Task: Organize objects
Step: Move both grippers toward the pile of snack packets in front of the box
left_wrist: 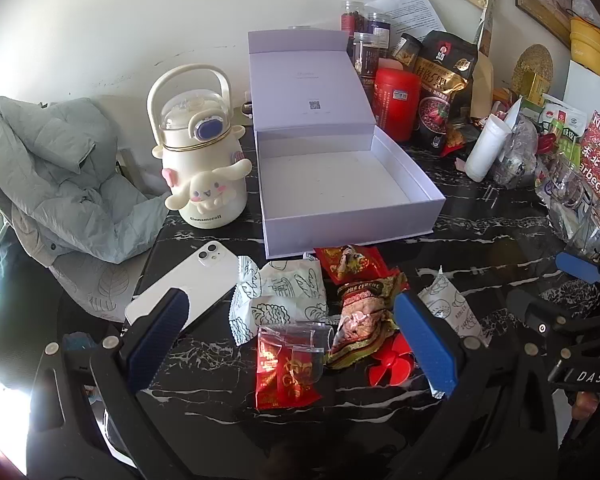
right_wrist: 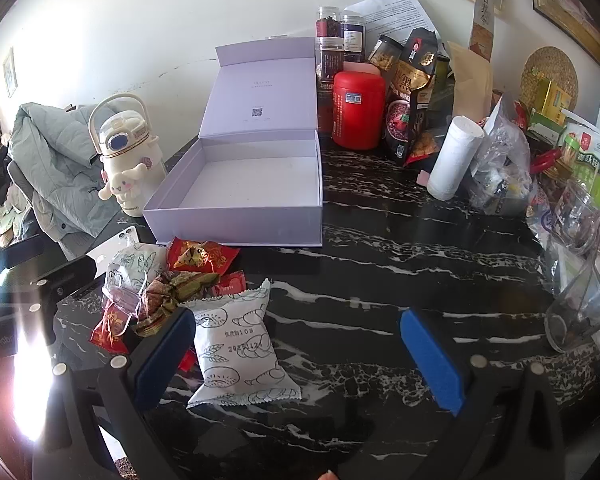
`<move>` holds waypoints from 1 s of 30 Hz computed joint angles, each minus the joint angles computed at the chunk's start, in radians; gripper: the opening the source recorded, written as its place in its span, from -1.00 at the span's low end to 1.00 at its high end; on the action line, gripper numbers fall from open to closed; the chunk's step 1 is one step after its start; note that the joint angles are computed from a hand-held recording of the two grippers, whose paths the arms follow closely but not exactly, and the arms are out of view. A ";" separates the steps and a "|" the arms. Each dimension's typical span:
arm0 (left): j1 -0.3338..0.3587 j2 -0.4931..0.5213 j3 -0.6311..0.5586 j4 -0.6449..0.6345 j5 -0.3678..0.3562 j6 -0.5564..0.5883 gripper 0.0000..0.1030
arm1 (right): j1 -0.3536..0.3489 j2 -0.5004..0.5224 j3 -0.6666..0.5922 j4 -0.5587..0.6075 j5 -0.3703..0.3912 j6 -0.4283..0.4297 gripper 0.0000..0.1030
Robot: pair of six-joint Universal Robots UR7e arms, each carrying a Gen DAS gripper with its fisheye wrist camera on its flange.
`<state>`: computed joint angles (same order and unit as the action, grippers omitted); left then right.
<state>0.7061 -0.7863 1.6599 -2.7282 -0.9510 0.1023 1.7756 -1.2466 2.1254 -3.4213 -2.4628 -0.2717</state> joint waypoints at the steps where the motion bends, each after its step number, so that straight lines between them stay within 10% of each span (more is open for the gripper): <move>1: 0.000 -0.001 0.001 0.000 -0.002 0.000 1.00 | 0.001 -0.001 0.000 0.002 -0.001 0.000 1.00; 30: 0.010 -0.013 0.012 0.024 0.000 -0.019 1.00 | -0.005 0.001 0.001 0.031 0.005 0.020 1.00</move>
<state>0.7159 -0.7994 1.6719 -2.7045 -0.9512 0.0828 1.7702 -1.2451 2.1262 -3.3904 -2.4574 -0.2517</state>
